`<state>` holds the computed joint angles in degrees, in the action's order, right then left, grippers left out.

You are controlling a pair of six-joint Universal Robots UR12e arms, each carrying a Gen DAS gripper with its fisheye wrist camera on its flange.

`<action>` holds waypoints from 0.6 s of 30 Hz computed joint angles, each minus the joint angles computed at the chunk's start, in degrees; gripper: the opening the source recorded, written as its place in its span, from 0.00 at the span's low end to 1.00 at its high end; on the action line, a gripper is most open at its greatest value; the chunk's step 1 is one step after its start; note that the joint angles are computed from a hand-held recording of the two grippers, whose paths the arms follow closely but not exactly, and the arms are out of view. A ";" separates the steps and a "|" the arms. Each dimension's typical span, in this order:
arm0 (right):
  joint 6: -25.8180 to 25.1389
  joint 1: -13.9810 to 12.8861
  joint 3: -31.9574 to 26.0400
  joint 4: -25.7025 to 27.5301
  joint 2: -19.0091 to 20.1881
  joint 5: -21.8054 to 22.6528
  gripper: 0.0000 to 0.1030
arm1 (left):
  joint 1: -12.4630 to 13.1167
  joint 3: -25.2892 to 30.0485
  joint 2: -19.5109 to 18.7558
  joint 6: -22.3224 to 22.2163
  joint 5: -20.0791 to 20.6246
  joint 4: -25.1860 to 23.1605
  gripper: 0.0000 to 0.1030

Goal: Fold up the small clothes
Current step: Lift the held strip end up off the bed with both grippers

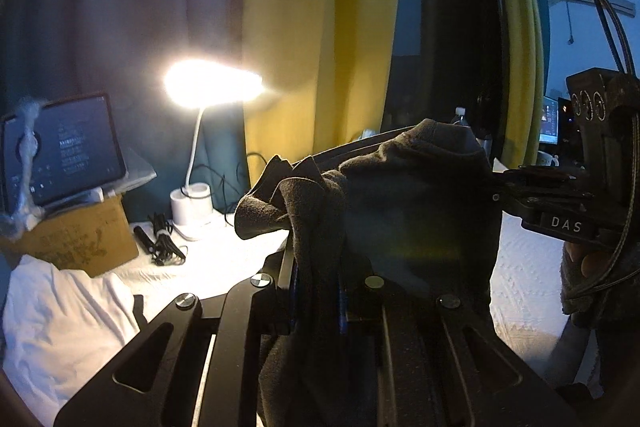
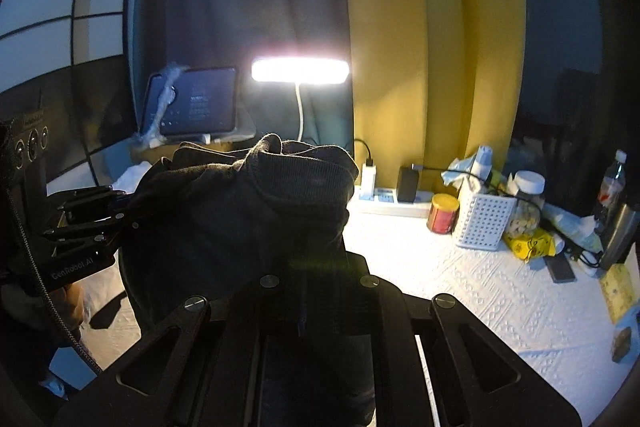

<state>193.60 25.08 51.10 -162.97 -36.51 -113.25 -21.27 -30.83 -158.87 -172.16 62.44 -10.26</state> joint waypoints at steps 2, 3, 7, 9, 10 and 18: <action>-0.80 0.37 0.30 -1.36 -0.24 -0.62 0.10 | 0.05 -1.81 0.97 -0.09 -0.01 2.22 0.12; -1.31 0.61 0.45 -1.99 -0.41 -0.98 0.10 | 0.10 -2.57 1.38 -0.13 -0.08 3.14 0.12; -3.57 1.48 1.04 -4.96 -1.05 -2.46 0.10 | 0.24 -5.41 2.93 -0.32 -0.29 7.32 0.12; -4.68 1.84 1.26 -6.44 -1.33 -3.03 0.10 | 0.33 -6.61 3.61 -0.50 -0.30 9.13 0.12; -5.22 1.98 1.28 -7.00 -1.43 -3.18 0.10 | 0.37 -7.28 4.00 -0.61 -0.25 10.14 0.12; -9.35 2.94 -0.11 -10.42 -1.26 -3.54 0.10 | 0.77 -10.46 5.92 -1.29 0.55 15.96 0.11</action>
<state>184.25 28.02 50.99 -173.39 -37.78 -116.78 -20.50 -41.29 -152.95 -173.45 62.99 5.70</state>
